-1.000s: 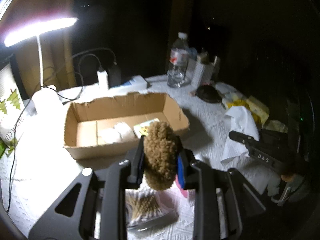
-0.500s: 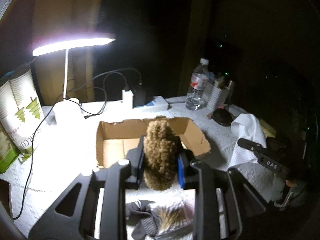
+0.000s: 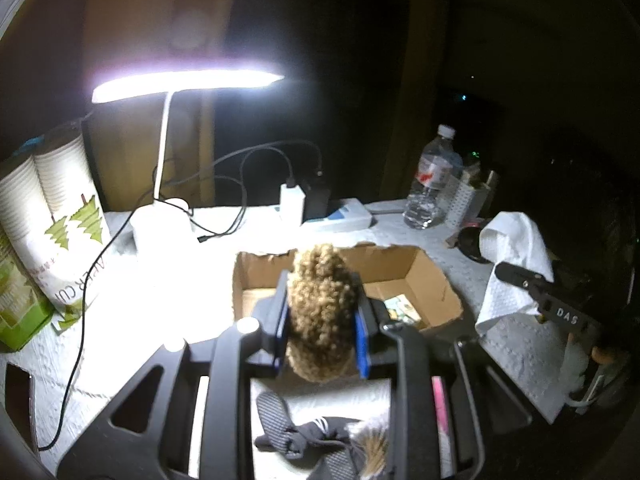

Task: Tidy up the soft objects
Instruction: 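Lift the sponge with the left tool while the right tool lifts the paper towel toward the box, then lower the sponge into the box and open the left tool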

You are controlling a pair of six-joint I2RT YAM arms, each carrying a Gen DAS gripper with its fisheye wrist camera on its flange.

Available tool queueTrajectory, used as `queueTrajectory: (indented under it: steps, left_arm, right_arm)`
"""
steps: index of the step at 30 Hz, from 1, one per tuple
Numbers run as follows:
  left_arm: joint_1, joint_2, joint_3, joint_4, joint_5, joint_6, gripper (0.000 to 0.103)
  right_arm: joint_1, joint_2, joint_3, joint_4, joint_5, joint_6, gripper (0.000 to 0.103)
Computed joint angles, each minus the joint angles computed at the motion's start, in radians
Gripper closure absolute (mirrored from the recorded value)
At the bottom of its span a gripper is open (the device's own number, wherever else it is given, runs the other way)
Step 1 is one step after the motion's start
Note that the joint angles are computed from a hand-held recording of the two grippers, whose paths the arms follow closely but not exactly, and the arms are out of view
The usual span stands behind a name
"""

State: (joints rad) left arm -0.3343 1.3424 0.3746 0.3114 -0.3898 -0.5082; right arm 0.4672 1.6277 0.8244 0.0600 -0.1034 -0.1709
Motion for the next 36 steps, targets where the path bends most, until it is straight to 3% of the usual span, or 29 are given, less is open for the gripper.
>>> queueTrajectory:
  steps: [21,36]
  left_arm:
    - [0.167,0.334,0.122,0.154,0.138,0.048,0.076]
    - [0.225,0.532,0.231,0.167,0.218,0.053,0.076]
  right_arm:
    - [0.029,0.263,0.218,-0.017,0.009,-0.015,0.087]
    - [0.028,0.427,0.33,-0.055,0.0,-0.019,0.087]
